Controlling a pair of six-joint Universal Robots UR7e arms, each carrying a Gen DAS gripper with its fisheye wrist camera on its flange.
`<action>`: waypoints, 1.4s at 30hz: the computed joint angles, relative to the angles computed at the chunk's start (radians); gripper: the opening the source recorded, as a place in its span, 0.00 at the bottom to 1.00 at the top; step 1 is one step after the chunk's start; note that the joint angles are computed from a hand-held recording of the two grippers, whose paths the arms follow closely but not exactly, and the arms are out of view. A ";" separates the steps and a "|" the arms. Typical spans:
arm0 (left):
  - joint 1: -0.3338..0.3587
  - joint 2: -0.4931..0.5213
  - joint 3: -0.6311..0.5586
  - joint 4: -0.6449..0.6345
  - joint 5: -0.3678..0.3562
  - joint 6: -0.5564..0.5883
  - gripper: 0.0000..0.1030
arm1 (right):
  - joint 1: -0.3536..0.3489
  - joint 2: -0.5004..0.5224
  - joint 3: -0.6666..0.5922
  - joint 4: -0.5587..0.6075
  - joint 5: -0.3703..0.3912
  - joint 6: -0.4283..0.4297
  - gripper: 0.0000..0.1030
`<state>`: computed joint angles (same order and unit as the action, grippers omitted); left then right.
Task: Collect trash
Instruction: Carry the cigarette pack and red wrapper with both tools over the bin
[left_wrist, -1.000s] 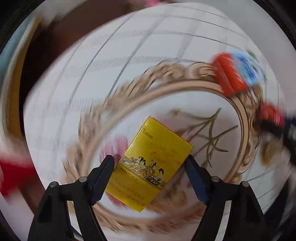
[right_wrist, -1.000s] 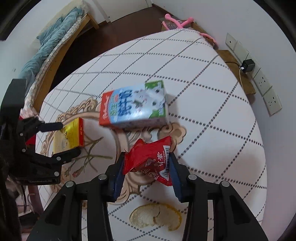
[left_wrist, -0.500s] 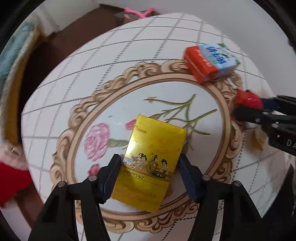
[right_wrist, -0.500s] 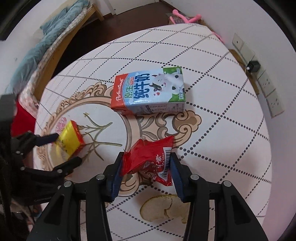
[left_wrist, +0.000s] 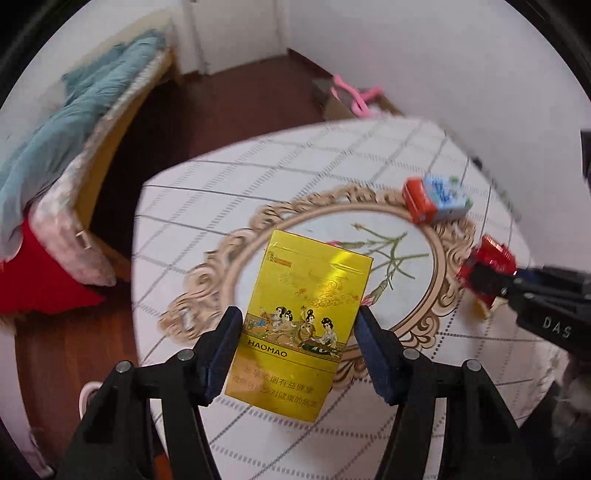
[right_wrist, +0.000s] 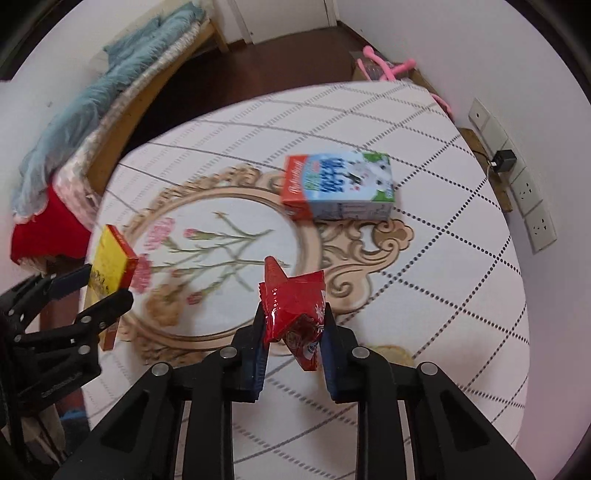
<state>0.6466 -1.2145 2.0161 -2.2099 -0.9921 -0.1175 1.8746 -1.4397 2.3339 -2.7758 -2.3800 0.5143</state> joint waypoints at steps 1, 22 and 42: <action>-0.004 -0.033 0.006 0.003 0.009 -0.018 0.58 | 0.015 0.000 -0.002 -0.005 0.003 0.006 0.25; 0.176 -0.456 -0.080 0.159 0.282 -0.042 0.58 | 0.361 0.552 -0.491 -0.068 0.223 -0.076 0.24; 0.833 -0.262 -0.228 0.065 0.066 -0.039 0.57 | 0.227 1.309 -1.244 0.396 0.465 -0.061 0.24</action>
